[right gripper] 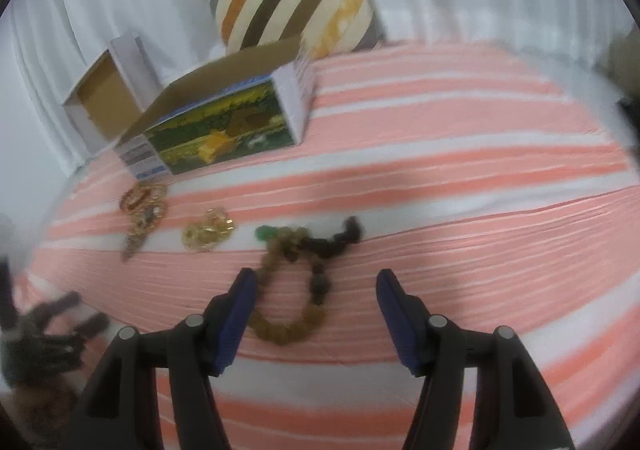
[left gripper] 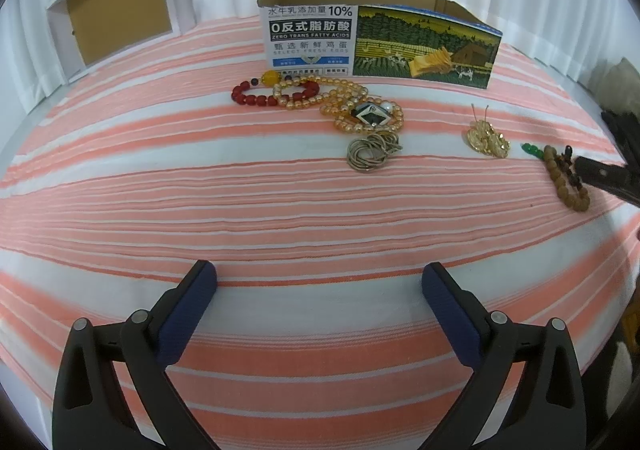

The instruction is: Organize jewelry

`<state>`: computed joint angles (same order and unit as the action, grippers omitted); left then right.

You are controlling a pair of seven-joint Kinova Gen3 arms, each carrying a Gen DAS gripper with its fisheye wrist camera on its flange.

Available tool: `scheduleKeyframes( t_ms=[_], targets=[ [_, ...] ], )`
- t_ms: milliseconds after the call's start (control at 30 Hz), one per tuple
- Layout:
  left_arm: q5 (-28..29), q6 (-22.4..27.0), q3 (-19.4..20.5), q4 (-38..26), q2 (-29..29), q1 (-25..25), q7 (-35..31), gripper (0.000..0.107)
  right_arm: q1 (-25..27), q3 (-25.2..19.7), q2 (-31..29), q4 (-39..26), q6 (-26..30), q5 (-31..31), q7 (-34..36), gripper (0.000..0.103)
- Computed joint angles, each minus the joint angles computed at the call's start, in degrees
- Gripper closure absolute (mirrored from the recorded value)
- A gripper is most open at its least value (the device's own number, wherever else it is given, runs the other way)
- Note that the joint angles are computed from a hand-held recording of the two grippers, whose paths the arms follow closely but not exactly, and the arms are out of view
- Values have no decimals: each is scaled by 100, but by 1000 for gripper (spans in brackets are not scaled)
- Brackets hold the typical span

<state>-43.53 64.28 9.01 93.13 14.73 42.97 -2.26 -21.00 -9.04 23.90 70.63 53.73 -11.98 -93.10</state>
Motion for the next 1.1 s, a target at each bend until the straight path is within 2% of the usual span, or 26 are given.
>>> scheduleKeyframes(
  t_ms=[33, 100, 233, 300, 367, 400, 433, 533, 667, 900, 1100],
  targets=[
    [0, 0, 1, 0, 0, 0, 0, 5, 47, -39, 125, -124, 99, -100, 25, 62],
    [12, -11, 5, -1, -3, -10, -23, 5, 64, -32, 270, -219, 24, -199, -32, 66],
    [-12, -17, 0, 2, 6, 0, -12, 5, 50, 14, 563, -615, 116, -288, -384, 67],
    [-48, -23, -4, 22, 6, 21, 31, 5, -23, 38, 680, -800, 184, -172, -493, 67],
    [-66, -30, -4, 29, 8, 26, 49, 5, -305, 198, 750, -1008, 344, 199, -551, 70],
    [-70, -23, -1, 22, 12, 31, 55, 5, -341, 168, 751, -1019, 349, 290, -521, 77],
    [-71, -18, 0, 16, 16, 33, 53, 5, -345, 146, 745, -1006, 350, 302, -514, 94],
    [-83, -14, 0, 10, 21, 40, 55, 5, -317, 93, 528, -647, -30, 305, -507, 93],
    [-105, -16, -6, 13, 29, 52, 83, 5, -4, -121, 204, -371, -388, -122, -304, 93],
    [-69, -10, 1, 0, 29, 35, 55, 5, 320, -167, -86, -505, -280, -614, -39, 93],
    [-4, -29, 0, -30, 12, 14, -2, 5, -34, 216, -263, -552, 130, 314, -238, 93]
  ],
)
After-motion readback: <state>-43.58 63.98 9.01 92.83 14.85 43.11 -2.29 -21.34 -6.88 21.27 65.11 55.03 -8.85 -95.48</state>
